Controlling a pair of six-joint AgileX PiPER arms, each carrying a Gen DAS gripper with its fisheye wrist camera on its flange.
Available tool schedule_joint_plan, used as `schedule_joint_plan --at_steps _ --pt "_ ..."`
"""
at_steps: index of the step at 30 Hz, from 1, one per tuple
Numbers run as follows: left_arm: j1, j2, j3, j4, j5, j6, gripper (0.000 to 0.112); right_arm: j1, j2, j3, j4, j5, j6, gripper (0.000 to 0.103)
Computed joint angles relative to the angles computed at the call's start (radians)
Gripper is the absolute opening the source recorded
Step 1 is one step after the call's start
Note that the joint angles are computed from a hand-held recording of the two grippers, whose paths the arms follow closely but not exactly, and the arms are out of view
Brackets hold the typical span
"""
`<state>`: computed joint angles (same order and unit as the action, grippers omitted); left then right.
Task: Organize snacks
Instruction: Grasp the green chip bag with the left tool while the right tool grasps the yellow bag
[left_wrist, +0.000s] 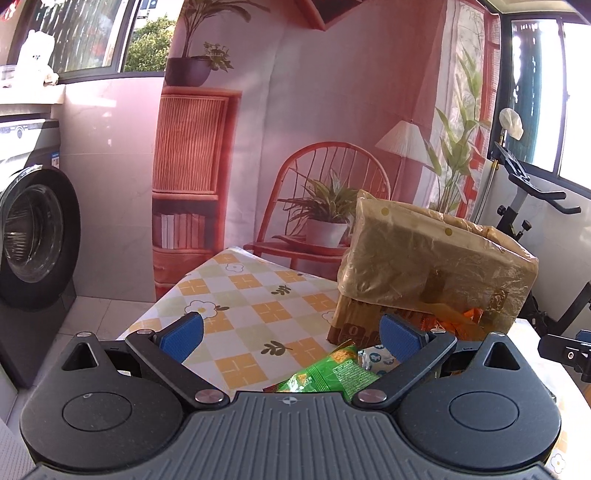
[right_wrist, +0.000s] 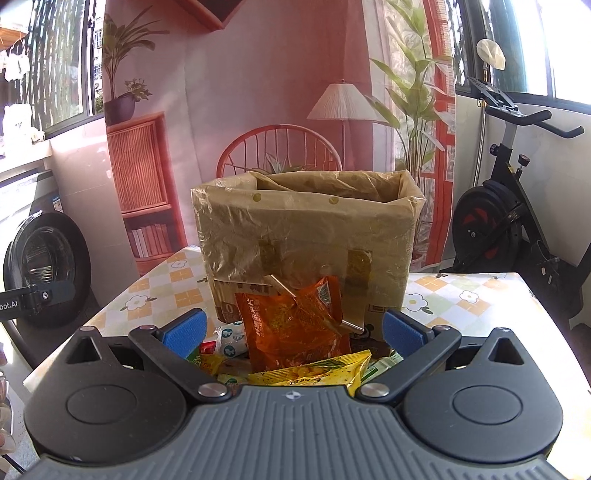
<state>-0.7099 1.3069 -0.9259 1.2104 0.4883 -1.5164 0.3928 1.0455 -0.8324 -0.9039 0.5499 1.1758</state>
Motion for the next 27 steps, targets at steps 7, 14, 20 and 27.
schedule_joint_plan --at_steps 7,14,20,27 --pt "0.022 0.02 0.014 -0.035 -0.012 0.048 0.101 -0.053 0.019 0.08 -0.031 -0.06 -0.029 0.103" --pt "0.032 0.051 0.002 -0.072 -0.039 0.101 0.101 -0.111 0.094 0.156 -0.019 -0.172 -0.075 0.103" --pt "0.052 0.085 -0.022 -0.142 -0.055 0.169 0.101 -0.112 0.172 0.178 -0.173 -0.214 0.08 0.098" --pt "0.085 0.156 -0.093 -0.289 -0.094 0.302 0.1 -0.201 0.239 0.171 -0.042 -0.297 -0.032 0.08"
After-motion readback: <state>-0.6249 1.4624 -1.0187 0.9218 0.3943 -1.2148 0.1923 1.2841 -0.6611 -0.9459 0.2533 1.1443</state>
